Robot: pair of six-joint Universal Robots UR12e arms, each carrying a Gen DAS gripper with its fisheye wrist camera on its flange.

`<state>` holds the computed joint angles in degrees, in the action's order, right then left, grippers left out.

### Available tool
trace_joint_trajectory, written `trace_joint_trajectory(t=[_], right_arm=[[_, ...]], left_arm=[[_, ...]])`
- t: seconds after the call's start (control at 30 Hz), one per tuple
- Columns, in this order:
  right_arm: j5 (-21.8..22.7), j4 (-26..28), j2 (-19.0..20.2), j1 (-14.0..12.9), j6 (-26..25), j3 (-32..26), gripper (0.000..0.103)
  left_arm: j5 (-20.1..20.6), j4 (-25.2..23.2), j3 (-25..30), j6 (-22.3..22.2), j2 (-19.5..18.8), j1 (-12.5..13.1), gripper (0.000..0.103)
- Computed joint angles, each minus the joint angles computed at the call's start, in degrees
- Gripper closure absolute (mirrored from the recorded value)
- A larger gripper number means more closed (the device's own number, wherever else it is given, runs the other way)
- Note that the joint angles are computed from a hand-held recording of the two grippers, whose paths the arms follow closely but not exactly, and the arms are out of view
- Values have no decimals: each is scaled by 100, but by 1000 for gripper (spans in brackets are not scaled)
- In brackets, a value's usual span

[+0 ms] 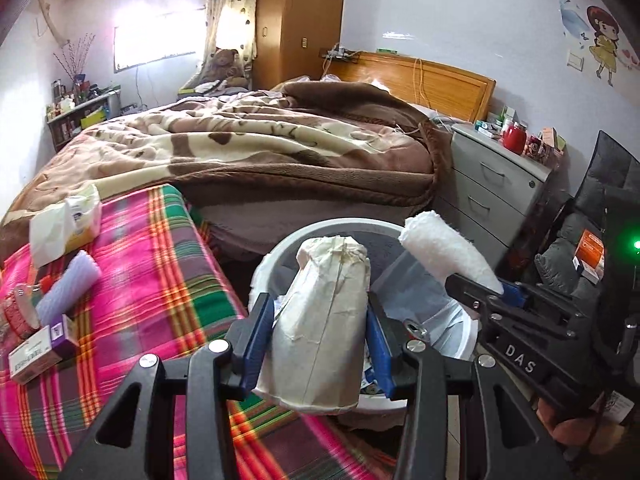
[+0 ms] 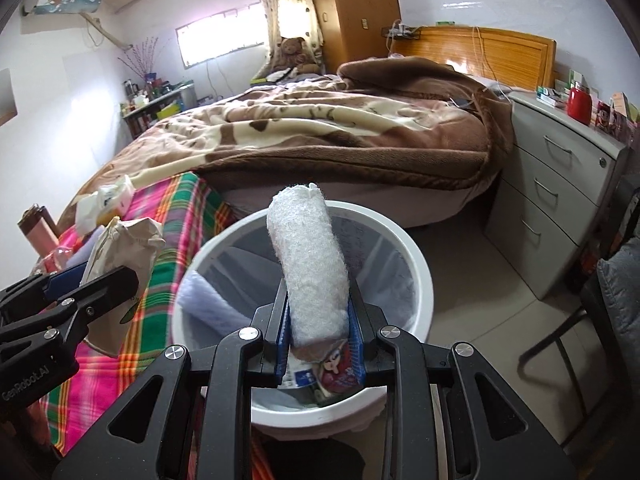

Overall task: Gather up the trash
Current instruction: 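Carry the paper bag and white roll over the wastebasket and open both tools, then move both tools back over the bed toward the bottle and lavender sleeve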

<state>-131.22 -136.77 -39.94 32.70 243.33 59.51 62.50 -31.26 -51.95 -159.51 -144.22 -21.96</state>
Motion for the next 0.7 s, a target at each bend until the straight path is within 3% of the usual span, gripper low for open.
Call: trace_joint_trajectory(t=[0.23,0.33,0.53,0.7], right_arm=[[180,146,-25,-55,118,68,77],[191,165,-39,-62,183,97,76],[116,244,-34,-54,190,59,57],[49,179,-38,-34,154,51,52]], left_arm=[[-13,-327,229,-42,-119,-60,51],[42,-328,252,-66,-137,-71,38],[-28,-272,208,-117,-115,-54,32],[-49,-171,127,-149,-65,-13,31]])
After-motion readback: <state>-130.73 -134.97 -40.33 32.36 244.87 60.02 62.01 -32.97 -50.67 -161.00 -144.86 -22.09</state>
